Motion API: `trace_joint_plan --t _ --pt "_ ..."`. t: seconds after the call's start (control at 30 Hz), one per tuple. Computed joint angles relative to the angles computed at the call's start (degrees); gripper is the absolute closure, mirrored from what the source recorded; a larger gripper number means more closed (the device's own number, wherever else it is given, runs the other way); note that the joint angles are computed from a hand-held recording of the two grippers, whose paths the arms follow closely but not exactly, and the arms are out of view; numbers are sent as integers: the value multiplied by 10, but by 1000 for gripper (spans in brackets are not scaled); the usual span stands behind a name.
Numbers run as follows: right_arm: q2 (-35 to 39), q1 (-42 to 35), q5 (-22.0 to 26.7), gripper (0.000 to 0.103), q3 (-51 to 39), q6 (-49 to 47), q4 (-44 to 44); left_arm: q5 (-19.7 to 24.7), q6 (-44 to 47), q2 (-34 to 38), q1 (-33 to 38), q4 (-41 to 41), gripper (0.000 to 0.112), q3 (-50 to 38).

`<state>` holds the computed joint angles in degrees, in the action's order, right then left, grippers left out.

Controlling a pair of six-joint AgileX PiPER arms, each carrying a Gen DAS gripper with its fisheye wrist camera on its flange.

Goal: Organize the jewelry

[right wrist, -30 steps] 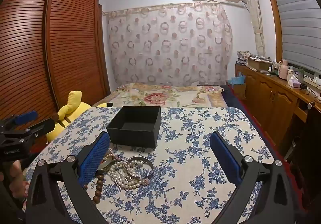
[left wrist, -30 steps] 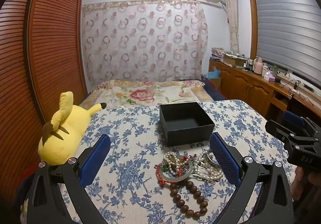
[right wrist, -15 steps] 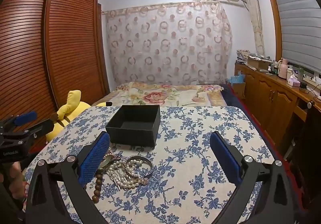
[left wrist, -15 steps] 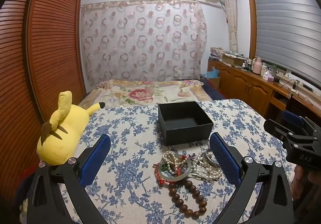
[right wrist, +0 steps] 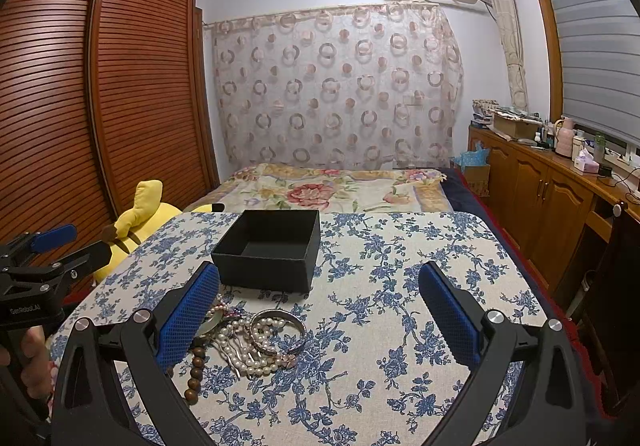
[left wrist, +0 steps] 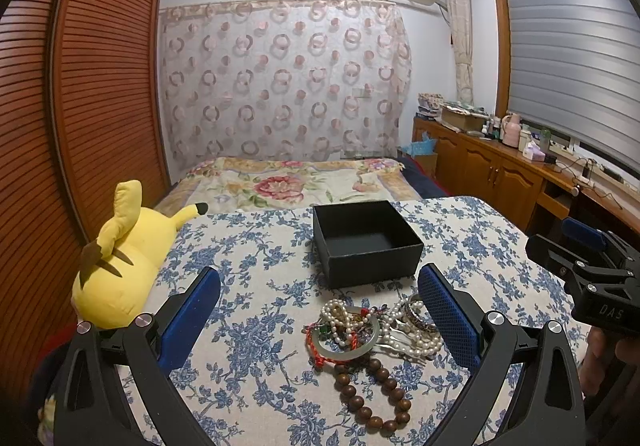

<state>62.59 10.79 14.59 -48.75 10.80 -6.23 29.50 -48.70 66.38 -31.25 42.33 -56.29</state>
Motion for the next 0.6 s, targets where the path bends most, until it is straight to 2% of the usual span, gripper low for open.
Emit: trace_joint_plan --t 0.6 --pt "-3 4 4 3 -1 13 -12 -5 -16 3 -3 13 17 3"
